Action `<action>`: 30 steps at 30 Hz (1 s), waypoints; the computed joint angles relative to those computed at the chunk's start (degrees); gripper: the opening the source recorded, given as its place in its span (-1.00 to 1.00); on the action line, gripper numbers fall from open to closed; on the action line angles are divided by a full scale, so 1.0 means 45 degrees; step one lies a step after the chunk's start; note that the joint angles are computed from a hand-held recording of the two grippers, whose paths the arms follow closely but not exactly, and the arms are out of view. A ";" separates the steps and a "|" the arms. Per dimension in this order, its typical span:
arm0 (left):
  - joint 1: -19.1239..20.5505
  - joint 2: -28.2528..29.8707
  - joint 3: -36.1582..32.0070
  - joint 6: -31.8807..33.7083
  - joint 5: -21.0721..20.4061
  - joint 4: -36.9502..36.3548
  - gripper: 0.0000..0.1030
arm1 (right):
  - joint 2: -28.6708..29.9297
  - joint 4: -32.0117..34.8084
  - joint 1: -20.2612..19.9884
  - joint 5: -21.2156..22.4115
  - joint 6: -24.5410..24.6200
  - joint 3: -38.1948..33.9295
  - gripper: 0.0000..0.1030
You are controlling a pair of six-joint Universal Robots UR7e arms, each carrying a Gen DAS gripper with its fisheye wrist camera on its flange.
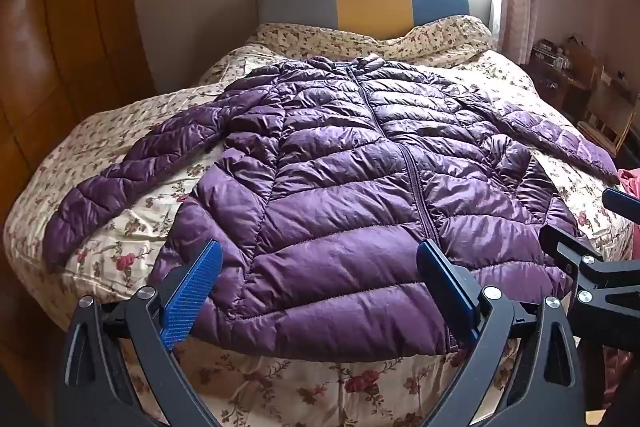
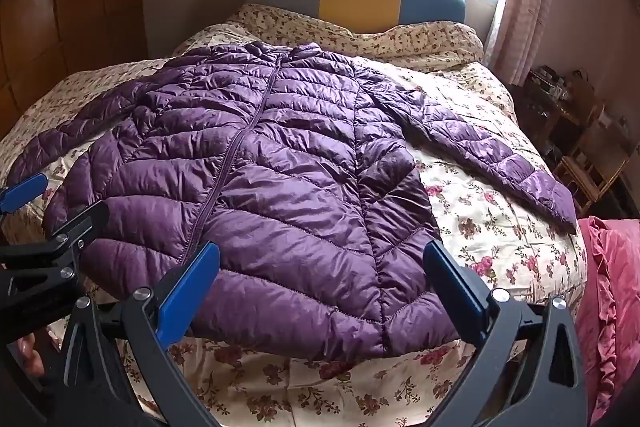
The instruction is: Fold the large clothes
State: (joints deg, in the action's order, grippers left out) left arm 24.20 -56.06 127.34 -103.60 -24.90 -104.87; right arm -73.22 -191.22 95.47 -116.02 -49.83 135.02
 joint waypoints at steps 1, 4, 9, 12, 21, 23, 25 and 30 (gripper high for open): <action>-0.0003 0.0003 -0.0026 -0.0091 -0.0017 0.0101 0.88 | 0.0013 -0.0008 0.0011 -0.0039 -0.0030 -0.0009 0.96; 0.0022 -0.0001 -0.0059 -0.0078 -0.0078 0.0141 0.88 | 0.0030 -0.0100 -0.0003 -0.0009 -0.0062 0.0003 0.96; 0.0074 0.0031 -0.0166 -0.0240 -0.0145 0.0338 0.88 | 0.0016 -0.0013 -0.0031 0.0006 -0.0022 -0.0026 0.96; -0.0001 -0.0049 0.0038 0.0080 -0.0043 -0.0094 0.88 | 0.0154 0.0054 -0.0032 0.0017 -0.0018 -0.0213 0.96; 0.0052 -0.0121 0.0200 0.0345 -0.0119 -0.0543 0.88 | 0.0037 0.0027 -0.0191 0.0028 -0.0015 -0.0104 0.96; 0.0047 -0.0138 0.0217 0.0315 -0.0119 -0.0527 0.88 | 0.0106 -0.0015 -0.0190 -0.0030 0.0102 -0.0150 0.96; 0.0042 -0.0150 0.0225 0.0272 -0.0116 -0.0484 0.88 | 0.0132 -0.0064 -0.0209 -0.0058 0.0141 -0.0150 0.96; 0.0059 0.0010 0.0199 0.0422 -0.0094 -0.0683 0.88 | 0.0131 -0.0111 -0.0253 -0.0047 0.0240 -0.0150 0.96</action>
